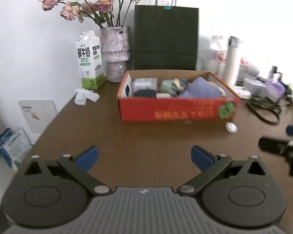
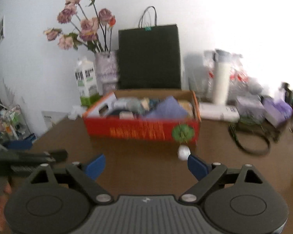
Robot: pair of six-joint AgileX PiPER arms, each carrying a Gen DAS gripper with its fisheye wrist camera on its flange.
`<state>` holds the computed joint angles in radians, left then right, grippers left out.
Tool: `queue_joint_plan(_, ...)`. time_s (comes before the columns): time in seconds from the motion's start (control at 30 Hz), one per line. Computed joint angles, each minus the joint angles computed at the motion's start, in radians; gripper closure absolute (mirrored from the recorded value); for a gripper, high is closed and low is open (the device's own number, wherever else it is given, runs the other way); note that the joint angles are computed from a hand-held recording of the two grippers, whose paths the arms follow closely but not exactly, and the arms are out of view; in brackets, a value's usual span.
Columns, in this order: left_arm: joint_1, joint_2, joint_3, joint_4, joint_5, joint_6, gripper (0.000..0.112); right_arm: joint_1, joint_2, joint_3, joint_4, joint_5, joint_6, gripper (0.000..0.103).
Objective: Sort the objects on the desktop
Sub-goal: 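Withdraw both grippers from the box back over the table, then grasp the small white cap beside the box with the right gripper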
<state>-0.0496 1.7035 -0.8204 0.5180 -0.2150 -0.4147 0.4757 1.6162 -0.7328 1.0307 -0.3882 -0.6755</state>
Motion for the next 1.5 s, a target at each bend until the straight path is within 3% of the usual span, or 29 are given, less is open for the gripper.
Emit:
queue_joint_plan(0.07,0.05,-0.047,0.156,0.011,-0.141,-0.003,0.009,0.078,-0.009,0.119,-0.029,-0.103,0.106,0.012)
queue_joint_plan(0.13,0.083,-0.078,0.299,-0.064,-0.276,0.075,0.009,0.158,-0.009,0.215,-0.032,-0.195,0.215,0.012)
queue_joint_plan(0.27,0.134,-0.053,0.508,-0.109,-0.546,0.228,0.009,0.312,0.006,0.364,-0.032,-0.356,0.443,0.009)
queue_joint_plan(0.33,0.134,-0.052,0.577,-0.158,-0.602,0.27,0.009,0.392,0.029,0.412,0.001,-0.409,0.537,0.009)
queue_joint_plan(0.4,0.173,-0.042,0.632,-0.117,-0.682,0.277,0.009,0.491,0.053,0.446,0.062,-0.472,0.567,0.009)
queue_joint_plan(0.5,0.145,-0.023,0.707,-0.224,-0.803,0.377,0.009,0.669,0.105,0.451,0.251,-0.58,0.503,0.009)
queue_joint_plan(0.6,0.155,-0.022,0.742,-0.221,-0.848,0.377,0.009,0.787,0.156,0.473,0.298,-0.656,0.559,0.009)
queue_joint_plan(0.77,0.131,-0.054,0.713,-0.208,-0.75,0.362,0.009,0.838,0.231,0.436,0.335,-0.724,0.522,0.009)
queue_joint_plan(0.87,0.146,-0.019,0.721,-0.205,-0.825,0.372,0.009,0.808,0.21,0.428,0.313,-0.704,0.49,0.011)
queue_joint_plan(0.93,0.167,-0.013,0.699,-0.162,-0.817,0.338,0.009,0.764,0.186,0.424,0.284,-0.672,0.472,0.011)
queue_joint_plan(1.1,0.125,-0.027,0.582,-0.151,-0.669,0.262,0.009,0.531,0.095,0.427,0.053,-0.545,0.505,0.011)
queue_joint_plan(1.2,0.1,-0.002,0.443,-0.09,-0.526,0.177,0.009,0.361,0.088,0.375,-0.07,-0.471,0.444,0.021)
queue_joint_plan(1.3,0.07,0.047,0.261,-0.006,-0.361,0.062,0.009,0.167,0.106,0.264,-0.166,-0.347,0.325,0.027)
queue_joint_plan(1.5,-0.028,0.241,-0.082,-0.087,-0.218,0.133,0.009,-0.14,0.264,-0.047,-0.423,-0.101,0.324,0.027)
